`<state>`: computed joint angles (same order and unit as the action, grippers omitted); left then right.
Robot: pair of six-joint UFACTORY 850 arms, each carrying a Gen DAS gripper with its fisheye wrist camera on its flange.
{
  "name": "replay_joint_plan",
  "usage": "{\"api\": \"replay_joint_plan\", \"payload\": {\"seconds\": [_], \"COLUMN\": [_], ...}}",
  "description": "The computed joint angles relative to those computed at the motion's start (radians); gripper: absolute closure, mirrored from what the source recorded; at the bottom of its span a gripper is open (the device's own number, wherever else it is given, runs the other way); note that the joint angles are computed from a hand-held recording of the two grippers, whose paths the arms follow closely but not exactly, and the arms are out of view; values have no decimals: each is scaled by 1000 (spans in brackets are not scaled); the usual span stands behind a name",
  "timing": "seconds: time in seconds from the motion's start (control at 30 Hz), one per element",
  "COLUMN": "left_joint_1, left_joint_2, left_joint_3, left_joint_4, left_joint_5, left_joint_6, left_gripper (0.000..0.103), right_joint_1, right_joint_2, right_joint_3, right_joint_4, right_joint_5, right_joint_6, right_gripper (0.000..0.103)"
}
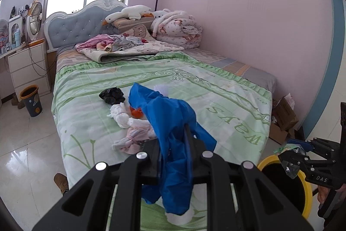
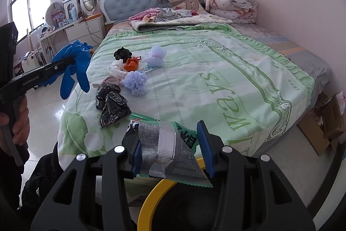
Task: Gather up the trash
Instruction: 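Carry wrapper in right tool and glove in left tool over yellow bin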
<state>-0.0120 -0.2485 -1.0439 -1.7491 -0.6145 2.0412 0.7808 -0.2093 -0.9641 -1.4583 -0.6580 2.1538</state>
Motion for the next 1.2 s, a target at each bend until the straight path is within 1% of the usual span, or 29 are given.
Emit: {"api": "replay_joint_plan", "payload": {"seconds": [0.13,0.3,0.5,0.73,0.83,0.93,1.1,1.2], "left_joint_1": [-31,-71,-99,-139,-157,-178,-220,-245], "left_joint_2": [33,71,92,99,99,100,98,94], "left_joint_3": [32,72,93,113,119,136,163,171], "left_joint_4": [30,29,97,194,247,283,343,391], "left_joint_5": [-13,-12,-56,-72,-88,-88,-74,-57], "left_joint_6": [5,47,-20,-82,-117,-134,-157,-188], "left_gripper": [88,88,88,88,88,88,88,88], "right_joint_1": [11,24,27,31,41,53,61,49], "right_joint_2": [47,105,163,221,248,276,322,354], "right_joint_3": [50,106,159,202,219,241,284,316], "right_joint_4": [-12,-7,8,41,71,102,138,144], "right_joint_5": [-35,-79,-105,-117,-144,-170,-171,-135], "right_joint_6": [40,69,83,76,61,48,55,85], "right_gripper": [60,60,60,60,59,59,59,58]}}
